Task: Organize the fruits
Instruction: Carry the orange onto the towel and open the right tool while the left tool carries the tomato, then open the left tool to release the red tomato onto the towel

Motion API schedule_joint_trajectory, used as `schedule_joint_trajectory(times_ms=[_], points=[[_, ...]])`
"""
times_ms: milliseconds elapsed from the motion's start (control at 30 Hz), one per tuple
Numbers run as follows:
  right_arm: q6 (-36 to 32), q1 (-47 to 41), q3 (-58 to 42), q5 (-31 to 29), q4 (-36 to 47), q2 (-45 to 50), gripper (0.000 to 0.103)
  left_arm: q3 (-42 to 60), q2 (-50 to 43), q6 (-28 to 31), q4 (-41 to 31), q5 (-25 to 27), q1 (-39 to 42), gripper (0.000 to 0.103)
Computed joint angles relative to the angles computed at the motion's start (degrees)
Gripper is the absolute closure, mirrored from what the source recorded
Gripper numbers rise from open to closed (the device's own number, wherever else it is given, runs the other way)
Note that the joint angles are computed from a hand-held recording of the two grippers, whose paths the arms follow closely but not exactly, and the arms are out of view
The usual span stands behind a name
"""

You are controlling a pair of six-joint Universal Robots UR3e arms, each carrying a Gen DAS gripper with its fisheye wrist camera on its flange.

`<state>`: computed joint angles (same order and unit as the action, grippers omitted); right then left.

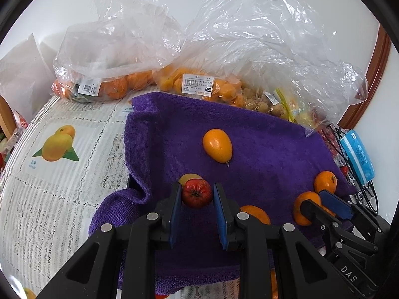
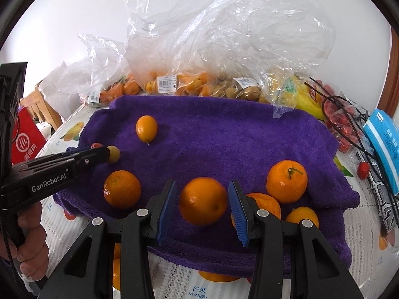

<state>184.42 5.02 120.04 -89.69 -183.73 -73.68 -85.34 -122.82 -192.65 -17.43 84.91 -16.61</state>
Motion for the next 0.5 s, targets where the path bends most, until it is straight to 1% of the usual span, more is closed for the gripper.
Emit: schedule_joint_trajectory(times_ms=[133, 233, 367, 500], points=[[0.4, -1.0, 1.0, 1.5, -0.7, -1.1, 0.060, 0.1, 0.1, 0.4, -0.1, 0.1, -0.2, 0.079], [0.7, -1.1, 1.6, 1.2, -1.4, -2.0, 0.060, 0.5, -0.2, 0.6, -0.9, -0.1, -0.2, 0.079], [1.6, -1.8, 2.3, 1.3, -2.3, -2.9, 0.056, 0.9, -0.4, 0.7, -0.9, 0.5, -0.6, 0.079], [2.8, -2.9, 2.9, 1.8, -2.5, -3.4, 0.055, 0.8, -0.5, 0.9, -1.0, 0.0, -0.5, 0.079]])
